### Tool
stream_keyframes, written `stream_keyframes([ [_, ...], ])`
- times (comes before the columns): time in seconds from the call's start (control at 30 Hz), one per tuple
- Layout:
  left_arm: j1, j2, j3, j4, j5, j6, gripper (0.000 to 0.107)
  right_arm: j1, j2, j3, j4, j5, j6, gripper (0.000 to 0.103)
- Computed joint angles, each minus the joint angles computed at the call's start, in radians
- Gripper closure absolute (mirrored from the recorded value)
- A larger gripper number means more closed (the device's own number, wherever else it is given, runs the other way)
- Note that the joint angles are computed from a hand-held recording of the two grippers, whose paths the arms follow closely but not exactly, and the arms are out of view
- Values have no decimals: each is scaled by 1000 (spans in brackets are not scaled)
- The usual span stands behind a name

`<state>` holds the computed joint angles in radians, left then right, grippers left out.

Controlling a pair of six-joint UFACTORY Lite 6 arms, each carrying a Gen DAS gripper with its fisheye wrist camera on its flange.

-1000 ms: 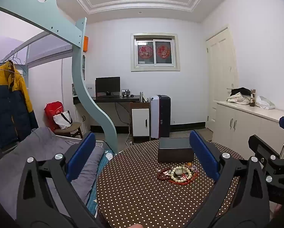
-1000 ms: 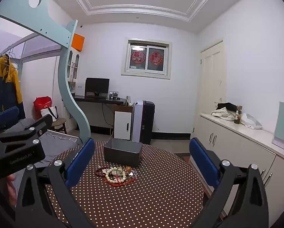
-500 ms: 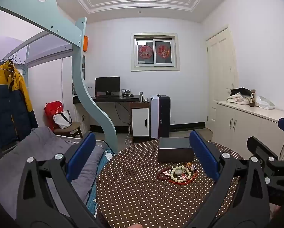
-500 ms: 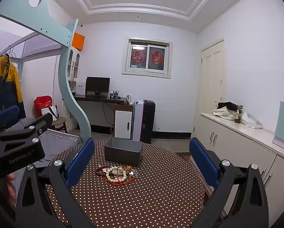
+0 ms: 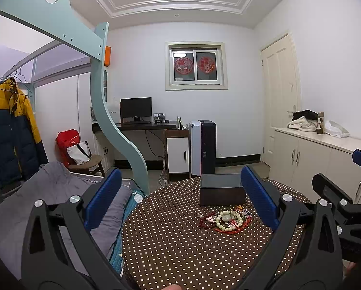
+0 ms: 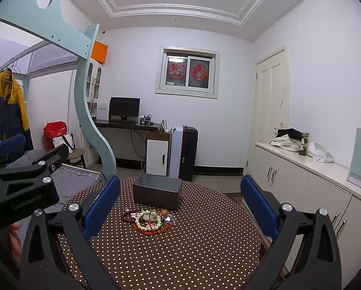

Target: Organize jewelry

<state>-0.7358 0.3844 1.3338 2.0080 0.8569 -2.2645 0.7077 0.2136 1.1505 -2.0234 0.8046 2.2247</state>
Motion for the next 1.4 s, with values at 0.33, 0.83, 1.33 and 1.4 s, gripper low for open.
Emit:
stream_keyframes([
  [0.33,-3,9,8,-4,5,7,10,-2,-14,-13,1,-6,-1,8],
  [0.83,6,-1,-12,-1,-6,9,10,-7,-11,-22,1,-16,7,8],
  [1.33,40,72,71,-41,-66,64,10,-58,33,7,-28,-78,38,8],
  [1.4,43,89,88,-46,-76,73,10,-67,41,14,-29,-87,44,8],
])
